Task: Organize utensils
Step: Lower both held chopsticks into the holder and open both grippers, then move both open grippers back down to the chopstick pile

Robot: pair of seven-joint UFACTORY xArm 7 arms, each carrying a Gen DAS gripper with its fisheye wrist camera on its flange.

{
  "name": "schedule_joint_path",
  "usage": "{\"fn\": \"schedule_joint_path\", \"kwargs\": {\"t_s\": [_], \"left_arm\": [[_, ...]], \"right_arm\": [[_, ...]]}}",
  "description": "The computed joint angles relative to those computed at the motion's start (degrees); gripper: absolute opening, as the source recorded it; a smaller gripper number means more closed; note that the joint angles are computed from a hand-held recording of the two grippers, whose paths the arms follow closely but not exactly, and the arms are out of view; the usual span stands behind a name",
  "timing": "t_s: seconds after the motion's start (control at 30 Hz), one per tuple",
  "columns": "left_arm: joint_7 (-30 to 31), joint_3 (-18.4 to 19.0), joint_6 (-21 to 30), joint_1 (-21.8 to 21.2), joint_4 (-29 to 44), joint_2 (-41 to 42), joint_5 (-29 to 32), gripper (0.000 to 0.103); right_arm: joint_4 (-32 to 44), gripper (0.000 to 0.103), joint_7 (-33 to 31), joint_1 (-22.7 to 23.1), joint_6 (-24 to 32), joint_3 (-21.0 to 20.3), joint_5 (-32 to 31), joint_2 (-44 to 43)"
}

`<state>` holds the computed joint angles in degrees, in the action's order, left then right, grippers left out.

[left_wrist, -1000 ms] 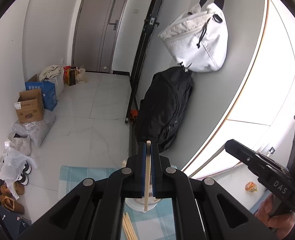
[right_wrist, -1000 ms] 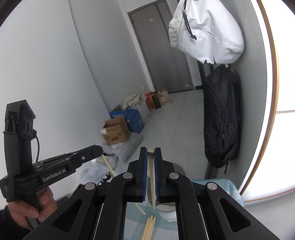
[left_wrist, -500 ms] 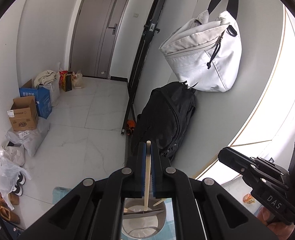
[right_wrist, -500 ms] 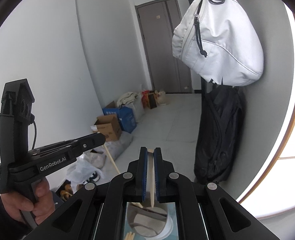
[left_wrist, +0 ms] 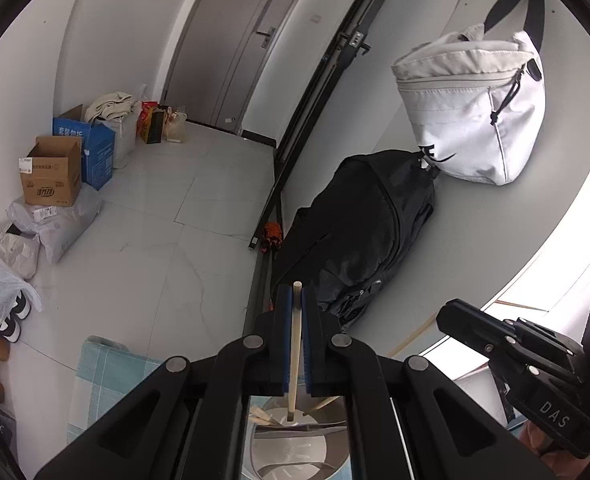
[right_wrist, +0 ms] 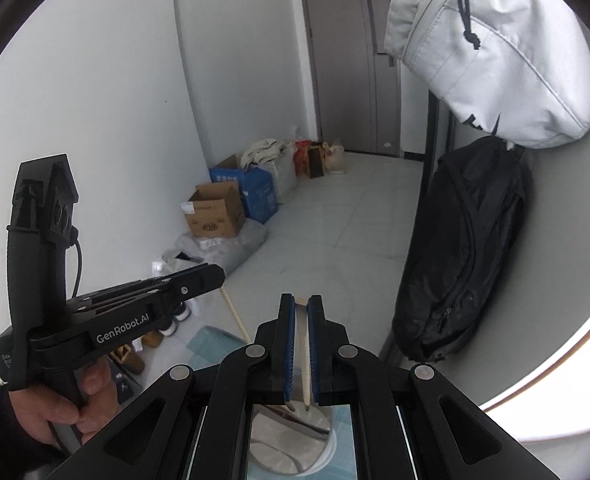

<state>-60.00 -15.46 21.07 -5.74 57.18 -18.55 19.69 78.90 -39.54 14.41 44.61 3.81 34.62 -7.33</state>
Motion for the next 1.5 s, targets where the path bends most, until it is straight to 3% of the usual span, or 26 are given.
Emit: {"fn": "schedule_joint_path", "kwargs": {"t_s": [0.2,0.43,0.53,0.63,0.77,0.8,0.87,0.93,1.03,1.33,1.5], "left_arm": [[-0.4,0.3,-3.9,0.0,-3.2,-0.9,-1.3,0.001],[5.3,3.9,-7.2,-3.2,-6.0,-0.4,-8.3,0.001],[12.9,8.5,-8.5,-8.5,-7.1,-0.1,-16.0,0.001],[21.6,13.2,-5.9,-13.9,-6.8,0.3,-25.8,0.001],[26.9,14.1,-3.6,-14.5,-6.8,-0.2,-33.3,0.003],[26.5,12.9,-2.5,-13.0,-6.6,-0.5,-32.5,0.007],[27.2,12.2,-2.8,-12.2,-7.2,-1.2,-33.3,0.035],[25.4,10.4,-4.6,-10.1,-8.5,-2.5,-32.2,0.047],[23.7,9.4,-4.4,-8.7,-8.9,-3.4,-30.8,0.049],[13.8,2.8,3.2,-2.1,-9.3,-7.7,-19.9,0.049],[11.3,1.0,6.4,-1.5,-9.2,-10.0,-14.8,0.05]], "right_arm": [[0.3,0.005,0.4,0.9,0.8,1.8,-4.3,1.7],[1.3,0.005,1.5,1.1,2.7,2.1,-3.0,4.1],[1.8,0.005,2.4,0.5,4.5,2.1,-0.9,5.6],[2.6,0.007,3.3,-0.2,6.9,2.1,1.3,6.8],[2.6,0.009,3.4,-1.8,9.6,1.6,8.1,7.3],[2.5,0.011,3.5,-2.1,9.8,1.6,9.0,7.2],[1.2,0.021,2.7,-2.8,9.8,1.2,12.2,6.2],[0.4,0.024,1.9,-3.1,10.0,0.9,14.6,5.3],[-1.6,0.038,1.6,-3.4,9.2,0.2,17.9,3.4],[-8.2,0.056,0.3,-2.1,6.4,-1.7,22.4,-3.2],[-13.2,0.069,-1.6,-0.5,3.7,-2.8,23.6,-8.5]]}}
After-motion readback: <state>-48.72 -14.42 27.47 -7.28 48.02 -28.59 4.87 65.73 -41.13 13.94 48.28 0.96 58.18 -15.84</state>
